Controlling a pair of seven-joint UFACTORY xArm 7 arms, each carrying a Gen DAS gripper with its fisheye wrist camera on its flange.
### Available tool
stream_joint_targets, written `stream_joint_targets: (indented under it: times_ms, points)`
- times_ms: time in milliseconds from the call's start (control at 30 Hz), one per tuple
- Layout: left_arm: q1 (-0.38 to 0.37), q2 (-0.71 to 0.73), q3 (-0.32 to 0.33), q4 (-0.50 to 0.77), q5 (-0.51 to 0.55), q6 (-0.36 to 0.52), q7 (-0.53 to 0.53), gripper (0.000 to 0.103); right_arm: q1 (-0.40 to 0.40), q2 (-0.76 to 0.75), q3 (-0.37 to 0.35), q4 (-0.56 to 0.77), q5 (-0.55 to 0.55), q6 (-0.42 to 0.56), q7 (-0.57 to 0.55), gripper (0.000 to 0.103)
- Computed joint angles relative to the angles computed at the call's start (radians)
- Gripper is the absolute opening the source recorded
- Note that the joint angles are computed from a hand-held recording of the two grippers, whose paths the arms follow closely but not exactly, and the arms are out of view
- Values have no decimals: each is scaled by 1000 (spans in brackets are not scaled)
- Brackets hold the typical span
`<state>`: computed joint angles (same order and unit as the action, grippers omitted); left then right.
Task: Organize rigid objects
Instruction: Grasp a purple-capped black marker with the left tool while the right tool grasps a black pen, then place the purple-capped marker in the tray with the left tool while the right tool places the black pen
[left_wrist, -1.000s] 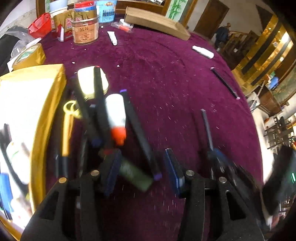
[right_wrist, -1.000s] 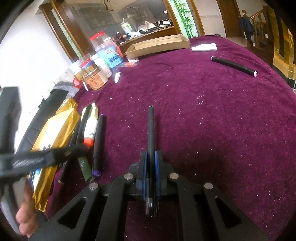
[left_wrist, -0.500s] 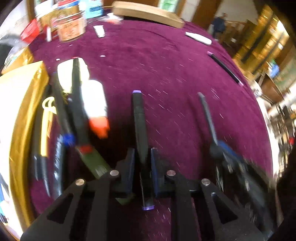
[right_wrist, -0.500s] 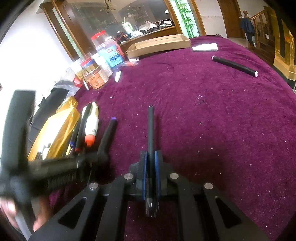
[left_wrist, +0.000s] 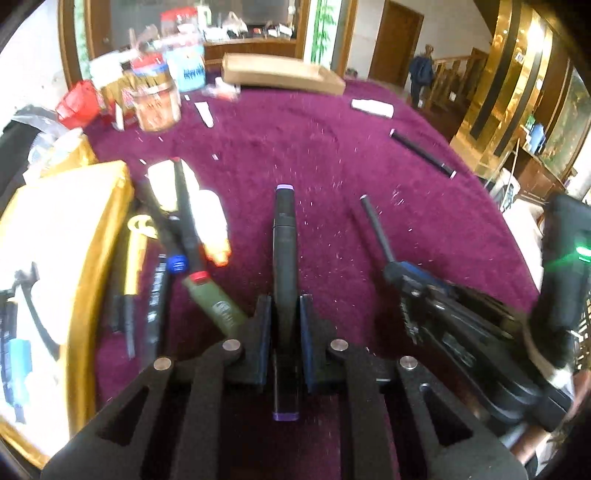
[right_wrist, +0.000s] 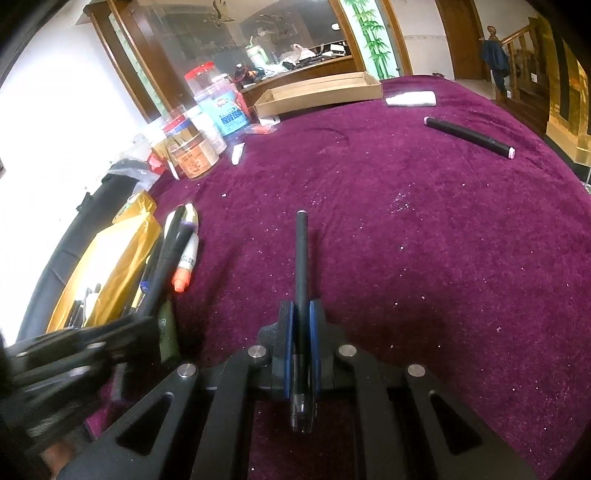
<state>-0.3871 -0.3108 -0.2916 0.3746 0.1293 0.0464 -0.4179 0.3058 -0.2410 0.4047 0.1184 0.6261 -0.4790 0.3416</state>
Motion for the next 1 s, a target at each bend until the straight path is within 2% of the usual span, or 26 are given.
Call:
stream_joint_targets:
  times_ms: [100, 200, 267, 333, 433, 467, 567, 767, 900, 1000]
  points:
    - [48, -113, -56, -50, 26, 20, -45, 12, 15, -5, -1, -16, -6, -39, 10, 8]
    - [16, -209, -27, -101, 17, 50, -50, 12, 48, -25, -25, -48, -37, -82, 68, 8]
    - [13, -269, -13, -133, 16, 60, -46, 12, 94, -30, -100, -76, -161, -135, 180, 8]
    - [-13, -325, 34, -160, 2, 85, -26, 12, 115, -40, -100, -75, -208, -140, 233, 8]
    - [-92, -398, 178, -196, -61, 131, 56, 12, 135, -45, -95, -48, -281, -128, 270, 8]
    - [-95, -416, 202, -207, -80, 139, 75, 12, 138, -44, -72, -27, -282, -116, 263, 8]
    - [-51, -495, 241, -246, -115, 168, 122, 12, 155, -8, -50, 43, -327, -96, 253, 8]
    - [122, -603, 303, -284, -135, 224, 222, 12, 211, 124, -47, 209, -401, -66, 197, 8]
    - [235, -576, 365, -271, -157, 209, 297, 12, 252, 204, -52, 321, -408, -25, 121, 8]
    - [264, -525, 435, -256, -194, 188, 365, 12, 278, 267, -75, 404, -456, 10, 99, 8]
